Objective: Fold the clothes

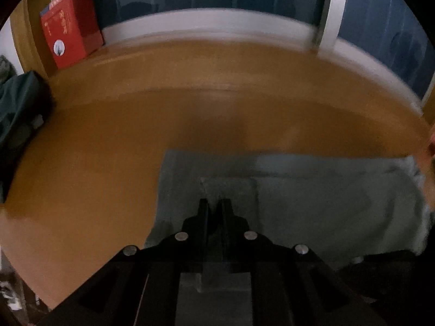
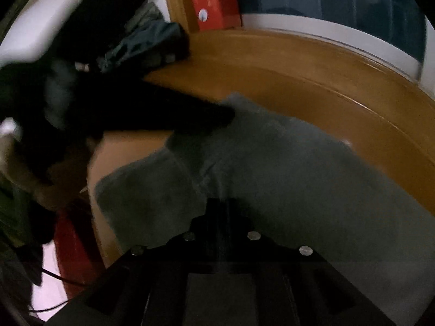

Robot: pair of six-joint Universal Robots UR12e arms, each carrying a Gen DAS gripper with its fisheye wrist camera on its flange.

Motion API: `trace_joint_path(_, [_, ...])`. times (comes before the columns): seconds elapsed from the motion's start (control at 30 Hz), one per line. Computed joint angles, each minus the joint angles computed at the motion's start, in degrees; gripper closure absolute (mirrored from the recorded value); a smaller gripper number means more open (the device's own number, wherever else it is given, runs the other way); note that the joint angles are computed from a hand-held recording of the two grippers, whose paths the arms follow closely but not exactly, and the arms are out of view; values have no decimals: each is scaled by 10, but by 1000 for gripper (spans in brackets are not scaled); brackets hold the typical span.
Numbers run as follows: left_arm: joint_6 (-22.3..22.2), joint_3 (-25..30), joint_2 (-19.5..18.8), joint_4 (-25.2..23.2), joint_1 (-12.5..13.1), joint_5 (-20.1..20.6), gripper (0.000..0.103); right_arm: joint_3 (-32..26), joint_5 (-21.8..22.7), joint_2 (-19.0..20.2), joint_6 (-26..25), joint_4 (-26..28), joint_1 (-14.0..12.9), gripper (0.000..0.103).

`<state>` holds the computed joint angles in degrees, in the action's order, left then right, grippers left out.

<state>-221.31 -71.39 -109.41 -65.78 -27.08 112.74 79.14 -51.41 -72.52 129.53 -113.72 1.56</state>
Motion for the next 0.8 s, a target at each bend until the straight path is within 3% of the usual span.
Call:
trace_joint_path(0.17, [-25,-20,17,-4,-1,6,76,5,33,-26,1,-5,-36,56])
trace_joint_path(0.33, [-33,-8,20,-24,-18,56,72,23,-1,-48,88,-82,-100,53])
trace_joint_path(0.47, [0,19,7,-6,-37,51,66,-7,-46,-26,198,-74,-156,53])
trace_joint_path(0.53, [29,42,-14,19,-48,28,63,-40,-43,-3,251,-41,-177,53])
trace_joint_path(0.63, [65,89,-55,52,-60,-40,62,-91,-21,40,322,-2,-200,53])
trace_joint_path(0.73, [74,163,-113,44,-72,-92,62,-130,17,75,355,35,-211,53])
trace_joint_path(0.8, [66,211,-149,37,-77,-123,62,-150,11,92,350,52,-206,53])
